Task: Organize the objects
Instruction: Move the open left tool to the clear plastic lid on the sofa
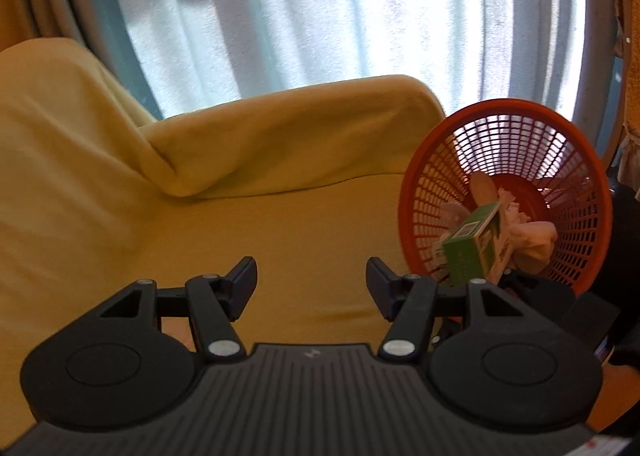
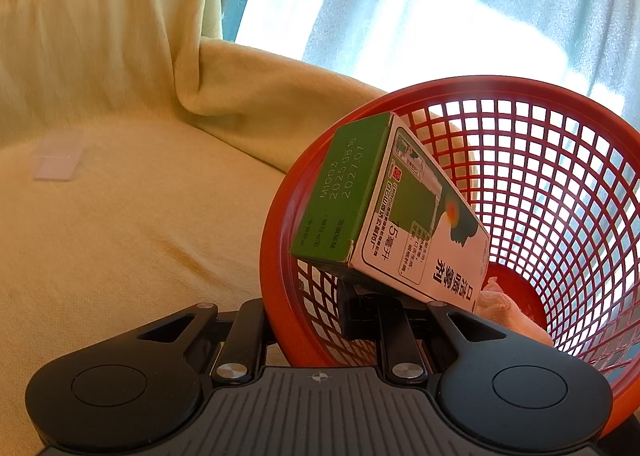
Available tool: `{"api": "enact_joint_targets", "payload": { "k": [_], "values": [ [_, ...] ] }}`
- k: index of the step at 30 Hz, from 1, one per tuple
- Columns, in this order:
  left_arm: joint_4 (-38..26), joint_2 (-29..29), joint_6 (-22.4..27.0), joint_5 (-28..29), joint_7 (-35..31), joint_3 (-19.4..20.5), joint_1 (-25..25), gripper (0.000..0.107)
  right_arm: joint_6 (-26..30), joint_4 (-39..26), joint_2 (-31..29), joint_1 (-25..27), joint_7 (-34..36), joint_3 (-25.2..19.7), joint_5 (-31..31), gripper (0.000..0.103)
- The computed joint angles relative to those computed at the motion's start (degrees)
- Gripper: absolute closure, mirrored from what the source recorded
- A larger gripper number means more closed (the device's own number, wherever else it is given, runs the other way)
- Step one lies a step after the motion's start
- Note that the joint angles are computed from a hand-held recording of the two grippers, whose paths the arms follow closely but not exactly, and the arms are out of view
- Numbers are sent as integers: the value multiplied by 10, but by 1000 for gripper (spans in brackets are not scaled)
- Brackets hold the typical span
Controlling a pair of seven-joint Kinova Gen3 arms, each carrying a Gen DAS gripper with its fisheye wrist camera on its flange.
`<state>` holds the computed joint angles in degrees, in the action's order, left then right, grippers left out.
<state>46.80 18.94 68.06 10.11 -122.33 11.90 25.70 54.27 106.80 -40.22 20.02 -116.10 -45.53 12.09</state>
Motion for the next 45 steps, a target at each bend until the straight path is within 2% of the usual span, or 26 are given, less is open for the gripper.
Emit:
{"api": "enact_joint_targets", "payload": {
  "k": [7,12,16,26,45],
  "values": [
    [95,-37,-69,-73,116,-47,-18,49,1,1,-2,0,2,1,-2,89],
    [127,-32,-87,-117,196,-57,-30,45,1,1,-3,2,3,-1,-3,89],
    [129,-14,-93,-134,240,-56,-33,44,4,2,-7,1,4,0,-5,89],
    [121,10,-100,-143,248,-46,-24,40,3,5,-12,6,8,-1,-9,89],
    [88,53,-98,-185,300,-65,6,40,-2,5,-10,12,12,-3,-11,89]
  ]
}}
